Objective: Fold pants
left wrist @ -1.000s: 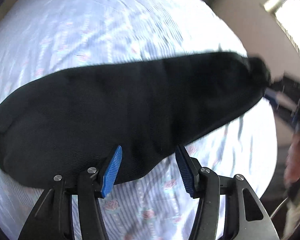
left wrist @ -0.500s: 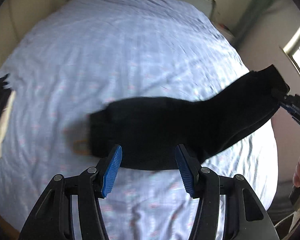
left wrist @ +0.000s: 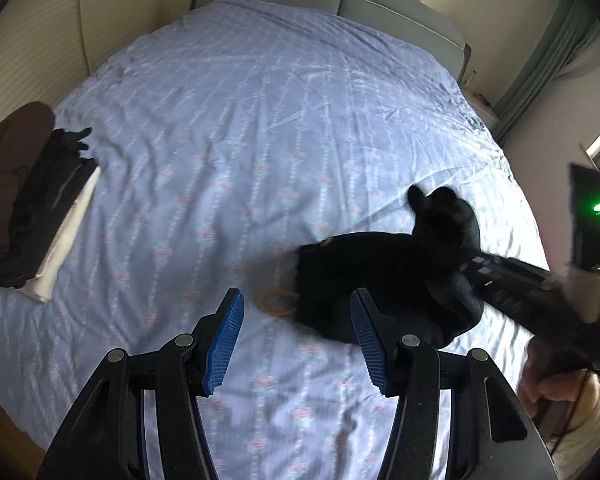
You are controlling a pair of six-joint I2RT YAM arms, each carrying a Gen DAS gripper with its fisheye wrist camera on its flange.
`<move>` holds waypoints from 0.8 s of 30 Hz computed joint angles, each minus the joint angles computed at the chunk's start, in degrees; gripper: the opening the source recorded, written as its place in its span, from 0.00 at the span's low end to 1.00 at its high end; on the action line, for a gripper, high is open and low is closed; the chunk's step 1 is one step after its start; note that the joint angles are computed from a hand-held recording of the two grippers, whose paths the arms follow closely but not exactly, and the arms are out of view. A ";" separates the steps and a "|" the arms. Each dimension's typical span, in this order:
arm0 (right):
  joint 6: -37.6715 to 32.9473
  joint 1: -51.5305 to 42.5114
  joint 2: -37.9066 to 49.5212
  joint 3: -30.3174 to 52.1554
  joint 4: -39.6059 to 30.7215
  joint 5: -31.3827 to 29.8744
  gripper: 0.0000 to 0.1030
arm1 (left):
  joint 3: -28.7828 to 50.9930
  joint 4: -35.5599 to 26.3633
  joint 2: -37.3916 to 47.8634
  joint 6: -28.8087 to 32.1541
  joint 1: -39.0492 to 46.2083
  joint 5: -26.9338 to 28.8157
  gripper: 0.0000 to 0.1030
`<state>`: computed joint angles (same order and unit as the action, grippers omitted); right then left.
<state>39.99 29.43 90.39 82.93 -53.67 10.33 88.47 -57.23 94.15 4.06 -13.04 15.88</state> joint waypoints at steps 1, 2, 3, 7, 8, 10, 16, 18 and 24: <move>-0.03 0.66 1.88 0.62 0.11 -0.71 0.20 | -0.15 -0.57 0.09 1.00 1.25 0.39 0.53; 0.16 0.91 3.50 1.12 0.05 -1.73 0.20 | -0.13 -0.94 0.39 1.69 2.11 0.64 0.53; 0.01 1.13 5.32 1.76 0.03 -3.18 0.20 | 0.03 -1.40 0.91 2.42 3.02 0.80 0.53; 0.33 1.56 8.48 2.30 0.70 -6.55 0.27 | 0.19 -2.22 1.88 3.82 5.08 1.11 0.54; 0.85 1.45 8.57 2.15 1.00 -8.11 0.35 | 0.29 -2.26 2.02 4.07 5.38 1.22 0.56; 2.72 1.11 7.76 1.38 2.94 -12.72 0.38 | 0.54 -2.36 2.14 4.72 5.87 1.45 0.58; 8.61 3.74 -2.24 -1.85 3.13 -12.95 0.46 | 1.77 -3.25 1.47 5.45 6.54 2.52 0.65; 11.97 5.09 -8.10 -4.08 1.44 -8.78 0.59 | 2.04 -3.81 1.11 5.00 6.25 4.04 0.68; 18.66 1.50 -22.70 -12.33 -9.40 -0.43 0.65 | 2.29 -3.49 1.17 3.54 0.98 6.20 0.77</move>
